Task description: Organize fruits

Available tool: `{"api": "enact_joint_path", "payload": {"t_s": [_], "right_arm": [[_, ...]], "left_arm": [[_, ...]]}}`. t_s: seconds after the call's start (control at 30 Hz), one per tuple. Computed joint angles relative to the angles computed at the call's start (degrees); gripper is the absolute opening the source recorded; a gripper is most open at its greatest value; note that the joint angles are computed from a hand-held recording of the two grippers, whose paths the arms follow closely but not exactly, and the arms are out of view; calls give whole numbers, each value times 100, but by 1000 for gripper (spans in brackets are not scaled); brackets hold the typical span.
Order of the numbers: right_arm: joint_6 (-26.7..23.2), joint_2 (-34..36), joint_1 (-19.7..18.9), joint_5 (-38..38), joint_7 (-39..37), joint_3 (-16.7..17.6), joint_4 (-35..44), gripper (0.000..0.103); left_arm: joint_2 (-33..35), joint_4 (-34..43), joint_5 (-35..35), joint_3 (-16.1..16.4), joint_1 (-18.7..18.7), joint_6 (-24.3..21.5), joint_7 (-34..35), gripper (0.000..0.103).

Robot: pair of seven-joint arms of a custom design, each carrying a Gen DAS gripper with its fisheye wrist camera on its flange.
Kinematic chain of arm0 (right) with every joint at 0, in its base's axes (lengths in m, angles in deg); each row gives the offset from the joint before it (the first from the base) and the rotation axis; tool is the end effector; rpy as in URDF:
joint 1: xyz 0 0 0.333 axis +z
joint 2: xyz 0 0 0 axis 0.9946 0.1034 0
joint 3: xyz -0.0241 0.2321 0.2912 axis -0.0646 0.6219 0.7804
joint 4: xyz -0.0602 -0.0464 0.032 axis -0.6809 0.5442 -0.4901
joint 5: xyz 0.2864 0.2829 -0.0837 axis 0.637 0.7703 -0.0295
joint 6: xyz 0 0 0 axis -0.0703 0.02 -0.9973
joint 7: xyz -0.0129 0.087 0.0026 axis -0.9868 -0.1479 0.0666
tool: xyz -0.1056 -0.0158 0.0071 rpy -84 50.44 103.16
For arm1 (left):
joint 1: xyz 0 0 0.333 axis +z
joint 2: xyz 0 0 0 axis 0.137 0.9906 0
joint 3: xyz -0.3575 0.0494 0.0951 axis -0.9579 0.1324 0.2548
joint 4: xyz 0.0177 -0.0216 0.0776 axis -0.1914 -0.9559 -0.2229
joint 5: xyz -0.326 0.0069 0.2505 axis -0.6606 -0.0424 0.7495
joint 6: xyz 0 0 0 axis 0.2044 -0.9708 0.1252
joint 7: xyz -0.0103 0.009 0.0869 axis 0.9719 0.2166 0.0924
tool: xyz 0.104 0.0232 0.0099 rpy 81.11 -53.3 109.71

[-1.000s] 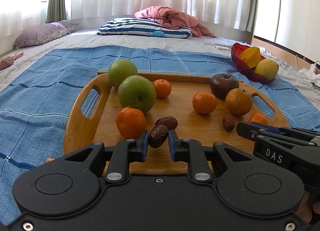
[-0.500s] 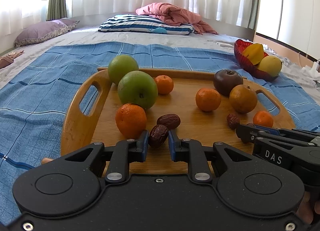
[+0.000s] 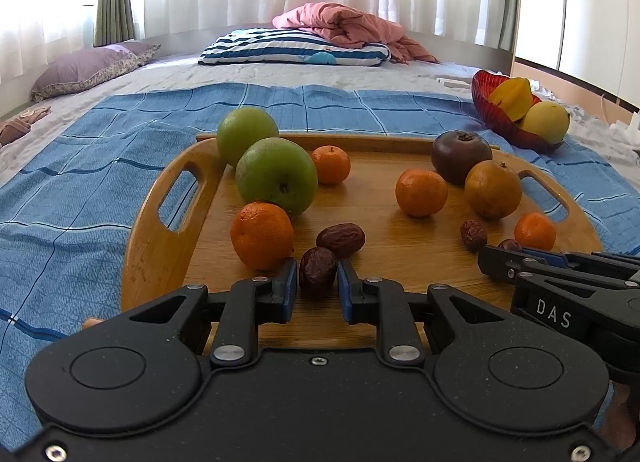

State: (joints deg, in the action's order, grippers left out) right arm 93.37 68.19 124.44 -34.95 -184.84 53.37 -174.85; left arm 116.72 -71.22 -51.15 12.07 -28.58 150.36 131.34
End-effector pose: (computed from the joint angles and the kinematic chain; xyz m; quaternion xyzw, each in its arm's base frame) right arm 0.5093 0.4412 0.2645 -0.4909 0.7243 -0.3564 0.3276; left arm 0.6016 -0.4058 0.2717 -0.4691 0.7487 -0.4047 0.2358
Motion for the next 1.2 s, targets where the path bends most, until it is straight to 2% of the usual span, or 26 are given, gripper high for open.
{"api": "enact_joint_path", "payload": {"t_s": [0.1, 0.17, 0.2, 0.23, 0.3, 0.33, 0.43, 0.63, 0.87, 1.1, 1.2], "right_arm": [[5, 0, 0, -4, 11, -1, 0, 25], [6, 3, 0, -7, 14, -1, 3, 25], [5, 1, 1, -7, 11, -2, 0, 26], [5, 1, 1, -7, 11, -1, 0, 26], [-3, 5, 4, -10, 11, -1, 3, 28], [-3, 5, 4, -10, 11, -1, 3, 36], [-5, 6, 5, -6, 10, -1, 3, 40], [-93, -16, 42, -25, 64, 0, -18, 60], [-270, -42, 89, -72, 71, 34, -57, 69], [-467, -104, 135, -146, 170, 70, -135, 76], [-521, -130, 138, -169, 209, 94, -171, 77]], "left_arm": [[2, 0, 6, 1, -5, 0, -2, 23], [1, -1, 85, -61, 61, -7, -18, 36], [-2, 0, 76, -50, 50, -22, -24, 47], [0, 8, 33, -2, 0, -38, -16, 49], [3, 18, -61, 115, -113, -55, 29, 50], [1, 18, -83, 134, -131, -61, 39, 51], [-14, 9, -93, 131, -122, -81, 41, 54], [-36, -25, -122, 128, -118, -66, 34, 59], [-125, -179, -89, 43, -29, 19, -12, 65], [-254, -402, 24, -155, 186, 247, -47, 74], [-299, -490, 48, -219, 241, 356, -40, 82]]}}
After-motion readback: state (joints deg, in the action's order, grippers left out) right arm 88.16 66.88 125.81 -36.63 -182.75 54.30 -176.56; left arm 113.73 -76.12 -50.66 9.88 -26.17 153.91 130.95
